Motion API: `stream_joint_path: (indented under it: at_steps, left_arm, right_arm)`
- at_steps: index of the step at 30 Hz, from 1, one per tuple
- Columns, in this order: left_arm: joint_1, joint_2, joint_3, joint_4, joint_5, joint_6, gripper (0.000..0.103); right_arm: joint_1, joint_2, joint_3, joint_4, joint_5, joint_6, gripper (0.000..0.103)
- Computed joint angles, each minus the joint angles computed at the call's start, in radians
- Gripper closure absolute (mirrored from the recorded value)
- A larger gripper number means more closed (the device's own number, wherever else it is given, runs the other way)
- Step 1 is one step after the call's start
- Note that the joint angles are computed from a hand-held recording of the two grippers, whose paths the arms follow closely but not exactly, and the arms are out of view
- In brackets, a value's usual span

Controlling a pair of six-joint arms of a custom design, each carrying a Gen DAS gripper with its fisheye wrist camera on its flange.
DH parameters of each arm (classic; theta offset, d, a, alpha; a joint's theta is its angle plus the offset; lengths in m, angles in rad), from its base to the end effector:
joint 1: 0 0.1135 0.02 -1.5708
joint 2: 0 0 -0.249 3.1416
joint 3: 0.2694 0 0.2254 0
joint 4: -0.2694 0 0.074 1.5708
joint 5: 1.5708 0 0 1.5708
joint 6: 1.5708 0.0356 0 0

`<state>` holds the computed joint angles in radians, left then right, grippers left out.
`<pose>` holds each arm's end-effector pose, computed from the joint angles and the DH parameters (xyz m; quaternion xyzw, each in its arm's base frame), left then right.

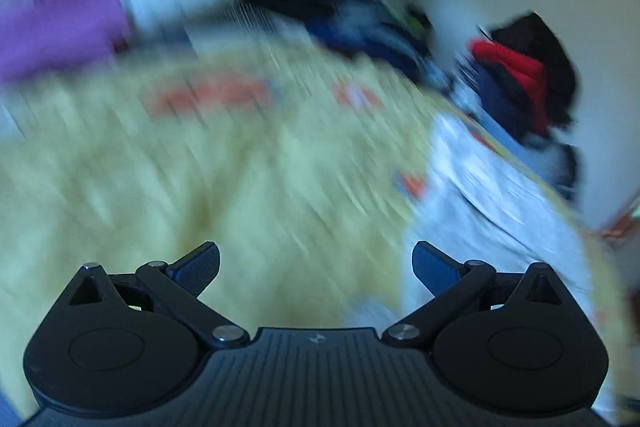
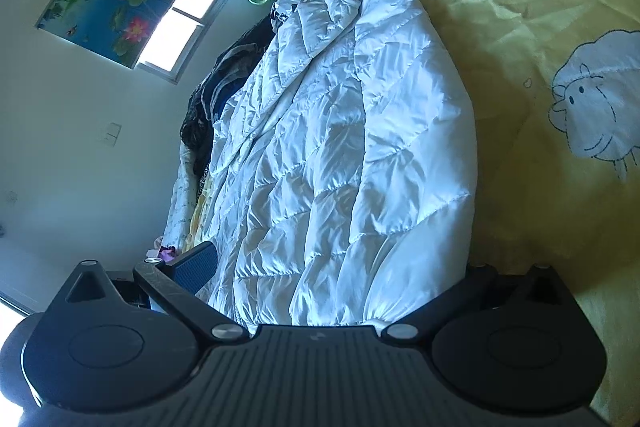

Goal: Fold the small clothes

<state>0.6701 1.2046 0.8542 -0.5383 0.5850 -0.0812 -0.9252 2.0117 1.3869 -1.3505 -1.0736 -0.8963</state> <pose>0.1853 0.1218 0.2473 -0.2413 0.8748 -0.1671 0.3853 0.2066 -0.2222 0.1766 0.1149 0.8403 0.4435 0.2899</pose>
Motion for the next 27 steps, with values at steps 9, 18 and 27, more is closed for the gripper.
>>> stream_joint_path:
  at_steps: [9, 18, 27]
  left_arm:
    - [-0.142, 0.029, -0.180, 0.086, 0.152, -0.083, 0.000]
    - [-0.147, 0.165, -0.166, 0.023, 0.409, -0.029, 0.000]
    - [-0.273, 0.128, -0.101, -0.036, 0.185, 0.015, 0.068]
  right_arm:
    - [-0.002, 0.004, 0.005, -0.005, 0.000, -0.002, 0.000]
    - [0.009, 0.021, 0.035, -0.042, 0.019, -0.014, 0.000]
    - [0.004, 0.083, 0.110, -0.124, 0.064, -0.039, 0.028]
